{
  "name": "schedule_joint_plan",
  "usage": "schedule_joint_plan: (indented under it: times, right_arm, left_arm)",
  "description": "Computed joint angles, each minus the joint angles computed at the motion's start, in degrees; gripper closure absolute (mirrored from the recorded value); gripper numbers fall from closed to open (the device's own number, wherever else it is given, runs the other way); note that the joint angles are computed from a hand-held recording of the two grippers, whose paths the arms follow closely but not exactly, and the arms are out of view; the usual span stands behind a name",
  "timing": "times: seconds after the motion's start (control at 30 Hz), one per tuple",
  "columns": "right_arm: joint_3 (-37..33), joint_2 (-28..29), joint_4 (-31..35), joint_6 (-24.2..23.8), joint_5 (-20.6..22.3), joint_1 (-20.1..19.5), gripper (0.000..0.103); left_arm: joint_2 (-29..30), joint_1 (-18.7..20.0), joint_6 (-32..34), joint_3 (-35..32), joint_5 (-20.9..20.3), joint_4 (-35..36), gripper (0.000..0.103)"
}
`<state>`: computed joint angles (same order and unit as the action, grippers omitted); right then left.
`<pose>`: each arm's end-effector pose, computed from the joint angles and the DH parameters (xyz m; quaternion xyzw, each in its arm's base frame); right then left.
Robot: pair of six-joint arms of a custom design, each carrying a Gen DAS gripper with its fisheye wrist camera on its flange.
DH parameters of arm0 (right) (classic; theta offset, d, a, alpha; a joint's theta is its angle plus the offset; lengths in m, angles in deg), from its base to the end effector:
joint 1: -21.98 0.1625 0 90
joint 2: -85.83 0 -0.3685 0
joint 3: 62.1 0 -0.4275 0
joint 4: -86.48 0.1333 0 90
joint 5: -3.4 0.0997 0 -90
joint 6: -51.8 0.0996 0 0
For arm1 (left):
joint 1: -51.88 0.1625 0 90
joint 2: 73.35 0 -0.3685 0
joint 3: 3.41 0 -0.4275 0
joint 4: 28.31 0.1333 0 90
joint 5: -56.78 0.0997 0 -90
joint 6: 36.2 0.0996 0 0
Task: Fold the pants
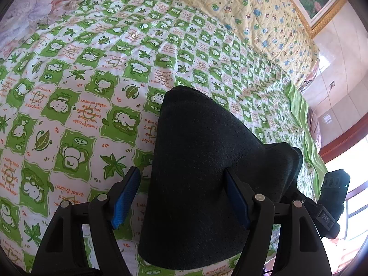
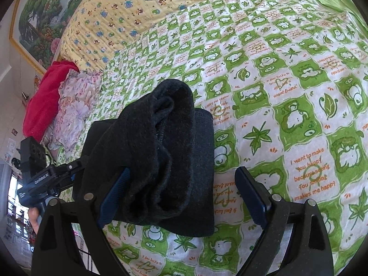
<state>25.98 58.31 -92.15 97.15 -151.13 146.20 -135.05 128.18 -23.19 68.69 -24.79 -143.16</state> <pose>0.3986 -0.5090 -0.0304 -0.2084 -0.8039 0.4890 0.2668 -0.0260 -0.7310 0.3393 0.2195 0.9648 -0.1259 0.0722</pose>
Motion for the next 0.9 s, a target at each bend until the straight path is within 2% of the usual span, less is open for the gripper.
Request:
schedule_joint_plan:
  times: [0.2, 0.33, 0.47, 0.6, 0.77, 0.9]
  right_arm:
    - [0.5, 0.3, -5.0, -4.1, 2.6, -0.6, 0.021]
    - [1.3, 0.3, -9.3, -6.1, 5.3, -1.1, 0.028]
    - [1.8, 0.3, -11.9, -7.4, 6.9, -1.5, 0.029]
    - [1.8, 0.5, -11.7, -8.0, 6.8, -1.4, 0.033]
    - [1.2, 0.5, -11.7, -9.2, 7.8, -1.0, 0.05]
    - [-0.9, 1.3, -10.3, -10.8, 6.9, -0.3, 0.053]
  left_arm:
    - [1.3, 0.5, -0.2, -0.9, -0.4, 0.4, 0.03]
    - [2.2, 1.1, -0.8, -1.9, -2.4, 1.7, 0.04]
    - [2.9, 1.6, -1.8, -3.0, -4.1, 2.9, 0.048]
    - [1.7, 0.9, -1.3, -1.2, -2.7, 1.2, 0.053]
    - [-0.6, -0.6, 0.3, 2.3, -0.3, -2.1, 0.066]
    - [-1.9, -1.4, 1.0, 3.8, 1.1, -3.7, 0.068]
